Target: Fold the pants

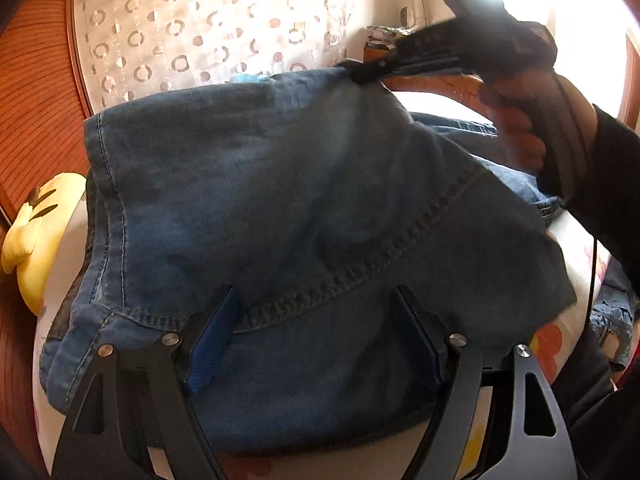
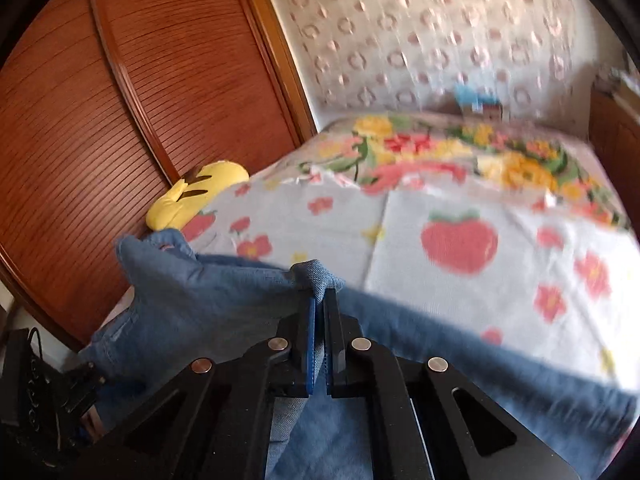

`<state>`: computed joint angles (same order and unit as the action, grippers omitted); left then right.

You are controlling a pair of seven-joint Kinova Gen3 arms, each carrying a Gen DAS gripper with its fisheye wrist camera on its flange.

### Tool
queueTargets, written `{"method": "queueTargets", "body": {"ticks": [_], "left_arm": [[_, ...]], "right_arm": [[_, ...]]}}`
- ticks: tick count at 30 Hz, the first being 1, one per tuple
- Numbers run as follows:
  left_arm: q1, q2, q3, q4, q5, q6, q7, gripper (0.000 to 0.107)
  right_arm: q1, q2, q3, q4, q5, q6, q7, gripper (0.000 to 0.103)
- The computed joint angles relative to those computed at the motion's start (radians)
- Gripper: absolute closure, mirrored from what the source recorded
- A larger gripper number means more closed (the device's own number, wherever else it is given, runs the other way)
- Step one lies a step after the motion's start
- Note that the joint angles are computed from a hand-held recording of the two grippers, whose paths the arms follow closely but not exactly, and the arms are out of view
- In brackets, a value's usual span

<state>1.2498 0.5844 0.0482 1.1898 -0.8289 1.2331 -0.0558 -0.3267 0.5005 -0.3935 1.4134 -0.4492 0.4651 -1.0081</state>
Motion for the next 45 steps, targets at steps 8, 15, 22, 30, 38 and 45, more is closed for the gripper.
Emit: {"method": "queueTargets", "body": {"ticks": [8, 15, 22, 30, 38, 45], "left_arm": [[0.007, -0.002, -0.008, -0.031, 0.002, -0.006, 0.025, 0.029], [0.0, 0.01, -0.011, -0.121, -0.009, -0.046, -0.014, 0.029], [-0.022, 0.089, -0.007, -0.286, 0.084, -0.056, -0.212, 0.054], [0.001, 0.131, -0.06, -0.385, 0.189, -0.029, -0.299, 0.077], [0.02, 0.122, -0.083, -0.398, 0.208, -0.038, -0.302, 0.055], [0.014, 0.196, -0.081, -0.524, 0.231, 0.062, -0.392, 0.077]], "right_arm": [[-0.145, -0.009, 0.129, 0.011, 0.173, -0.023, -0.213, 0.085], [0.033, -0.188, 0.019, 0.272, 0.084, -0.14, -0.124, 0.075], [0.027, -0.352, 0.121, 0.529, 0.133, -0.273, -0.19, 0.072], [0.103, -0.385, 0.134, 0.626, -0.029, -0.298, -0.073, 0.071], [0.322, -0.433, -0.039, 0.695, -0.354, -0.317, 0.227, 0.071], [0.349, -0.456, -0.008, 0.74, -0.582, -0.274, 0.461, 0.071]]}}
